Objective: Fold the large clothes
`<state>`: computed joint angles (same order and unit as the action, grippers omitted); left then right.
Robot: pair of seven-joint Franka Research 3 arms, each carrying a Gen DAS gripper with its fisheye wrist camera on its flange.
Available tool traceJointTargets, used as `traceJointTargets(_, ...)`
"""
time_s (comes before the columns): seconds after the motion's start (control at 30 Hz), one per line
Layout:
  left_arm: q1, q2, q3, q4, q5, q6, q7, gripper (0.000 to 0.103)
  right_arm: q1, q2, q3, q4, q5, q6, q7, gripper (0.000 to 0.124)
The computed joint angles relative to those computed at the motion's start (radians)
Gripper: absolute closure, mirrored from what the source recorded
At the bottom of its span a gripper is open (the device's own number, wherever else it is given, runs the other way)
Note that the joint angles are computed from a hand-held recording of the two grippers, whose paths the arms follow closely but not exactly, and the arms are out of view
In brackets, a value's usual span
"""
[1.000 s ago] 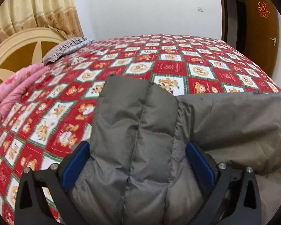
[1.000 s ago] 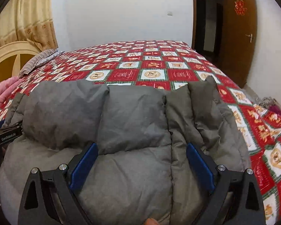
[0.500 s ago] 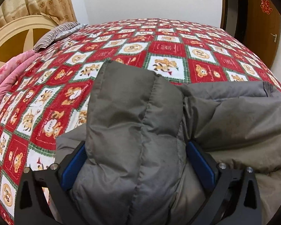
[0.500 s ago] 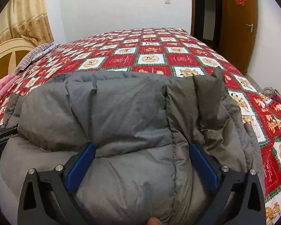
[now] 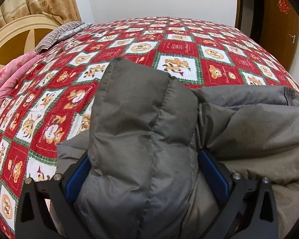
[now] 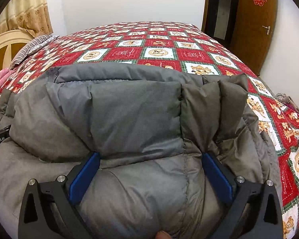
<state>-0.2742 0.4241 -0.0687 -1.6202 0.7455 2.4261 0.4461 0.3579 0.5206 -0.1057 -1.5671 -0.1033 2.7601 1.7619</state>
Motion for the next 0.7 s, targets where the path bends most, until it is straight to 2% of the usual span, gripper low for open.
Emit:
traceJointTargets(0.23,-0.002,0.002,0.001,0.004,0.002,-0.007,0.003,0.0,0.011,0.015,-0.013,0.025,-0.018,-0.023,0.011,0.022)
traceJointTargets(0.4,-0.002,-0.009,-0.009,0.015,-0.026,-0.053,0.022,0.0,0.023,0.023,-0.027,0.04,-0.048,-0.043,0.028,0.022)
traceJointTargets(0.47,-0.006,-0.055,-0.012,-0.03,-0.014,-0.031,-0.001,0.0,0.03,0.019,-0.031,0.046,-0.063,-0.063,0.036,0.022)
traceJointTargets(0.53,-0.023,-0.116,-0.009,-0.093,0.061,0.009,-0.051,0.0,0.061,0.002,-0.061,0.049,-0.107,-0.101,0.094,0.022)
traceJointTargets(0.6,-0.038,-0.135,-0.01,-0.107,0.144,0.003,-0.089,0.0,0.058,-0.038,-0.047,0.008,-0.108,-0.048,0.139,0.022)
traceJointTargets(0.7,-0.041,-0.094,-0.024,-0.059,0.167,-0.052,-0.067,0.0,0.062,-0.06,-0.024,0.007,-0.105,0.002,0.18,0.022)
